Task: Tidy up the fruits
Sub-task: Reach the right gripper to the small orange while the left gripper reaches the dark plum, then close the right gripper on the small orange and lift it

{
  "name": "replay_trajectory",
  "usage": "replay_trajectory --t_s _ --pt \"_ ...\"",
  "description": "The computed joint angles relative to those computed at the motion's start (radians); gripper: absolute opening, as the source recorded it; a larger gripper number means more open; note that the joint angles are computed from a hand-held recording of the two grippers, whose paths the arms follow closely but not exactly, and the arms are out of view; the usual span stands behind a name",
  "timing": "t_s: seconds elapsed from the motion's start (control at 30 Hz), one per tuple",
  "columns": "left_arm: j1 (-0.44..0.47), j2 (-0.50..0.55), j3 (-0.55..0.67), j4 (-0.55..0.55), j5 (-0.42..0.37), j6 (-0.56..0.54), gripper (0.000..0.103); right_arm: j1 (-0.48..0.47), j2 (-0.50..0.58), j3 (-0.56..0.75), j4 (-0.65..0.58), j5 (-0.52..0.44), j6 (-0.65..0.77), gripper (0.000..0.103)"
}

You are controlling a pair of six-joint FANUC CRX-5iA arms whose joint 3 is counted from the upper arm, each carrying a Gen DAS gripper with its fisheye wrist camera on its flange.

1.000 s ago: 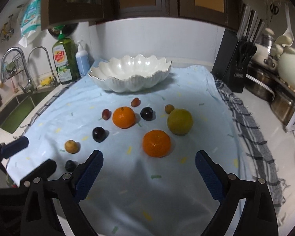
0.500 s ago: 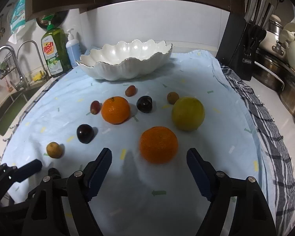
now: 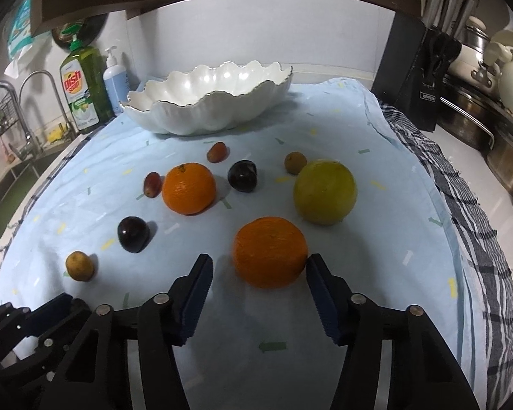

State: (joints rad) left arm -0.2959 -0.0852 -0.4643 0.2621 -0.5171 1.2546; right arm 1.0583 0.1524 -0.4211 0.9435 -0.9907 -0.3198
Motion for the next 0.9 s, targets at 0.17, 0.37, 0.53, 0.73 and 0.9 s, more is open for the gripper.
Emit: replay_trajectory --t_s 0.17,0.37,0.53,0.73,0.9 --pt "-0.001 -0.004 -0.009 0.022 0.006 -0.021 0.022 -0.003 0.003 0.001 -0.008 -0.01 -0.002 0.046" --pt "-0.001 -0.013 -0.01 0.017 0.021 -0.017 0.021 -0.003 0.007 -0.006 0.013 -0.014 -0.013 0.043" --pt "0.005 -0.025 -0.017 0.037 0.035 -0.031 0.021 -0.002 -0.017 -0.033 0.036 0.019 -0.047 0.042" --pt "0.024 -0.044 -0.052 0.147 0.06 -0.123 0.021 0.021 -0.027 -0.032 0.061 0.012 -0.066 0.042" --pt "0.042 -0.069 -0.09 0.273 0.1 -0.246 0.021 0.042 -0.022 -0.011 0.08 -0.016 -0.076 0.042"
